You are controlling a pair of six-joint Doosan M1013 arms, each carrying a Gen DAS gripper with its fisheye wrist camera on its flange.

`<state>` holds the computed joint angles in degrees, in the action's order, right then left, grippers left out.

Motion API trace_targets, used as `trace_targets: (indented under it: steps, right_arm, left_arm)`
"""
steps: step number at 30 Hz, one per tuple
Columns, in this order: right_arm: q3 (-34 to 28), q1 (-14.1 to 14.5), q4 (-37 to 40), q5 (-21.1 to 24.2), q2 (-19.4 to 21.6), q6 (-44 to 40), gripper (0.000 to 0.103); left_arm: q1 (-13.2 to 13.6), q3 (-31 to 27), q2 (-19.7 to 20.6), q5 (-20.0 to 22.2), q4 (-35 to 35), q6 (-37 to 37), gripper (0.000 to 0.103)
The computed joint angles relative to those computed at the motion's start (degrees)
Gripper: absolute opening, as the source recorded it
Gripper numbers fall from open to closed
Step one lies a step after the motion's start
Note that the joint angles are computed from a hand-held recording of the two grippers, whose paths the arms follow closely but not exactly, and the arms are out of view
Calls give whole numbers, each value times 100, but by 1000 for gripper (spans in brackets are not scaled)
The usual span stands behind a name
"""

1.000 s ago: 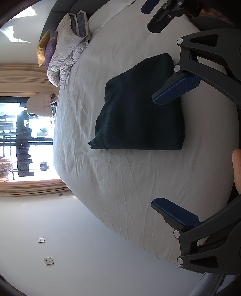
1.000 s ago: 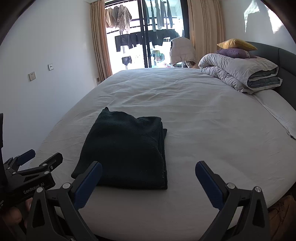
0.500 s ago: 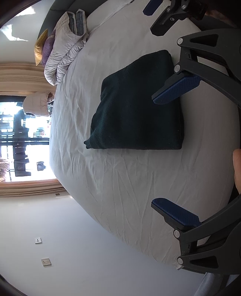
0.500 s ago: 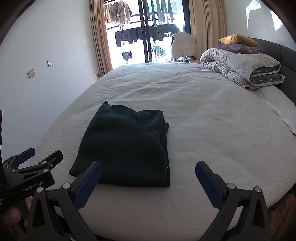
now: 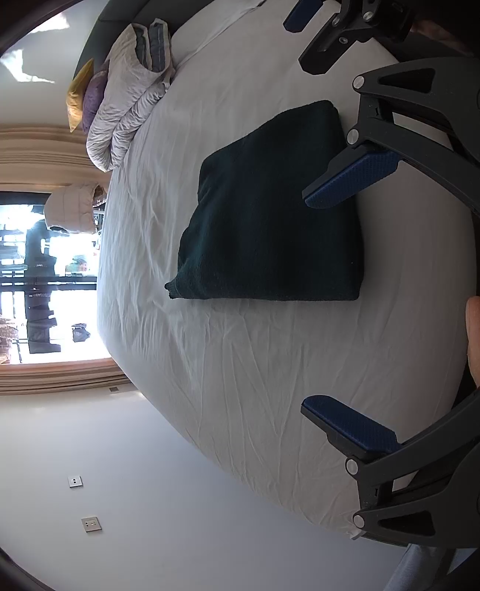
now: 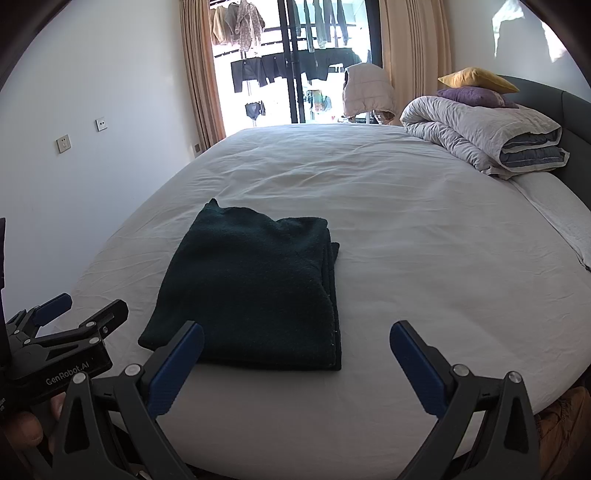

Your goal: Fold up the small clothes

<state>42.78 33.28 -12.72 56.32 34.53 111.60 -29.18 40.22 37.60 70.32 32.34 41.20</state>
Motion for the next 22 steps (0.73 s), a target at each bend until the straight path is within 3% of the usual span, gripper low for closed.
trace_targets:
  steps: [22]
  right_arm:
    - [57, -33, 139, 23, -13, 107, 103]
  left_arm:
    - [40, 57, 35, 13, -17, -59, 103]
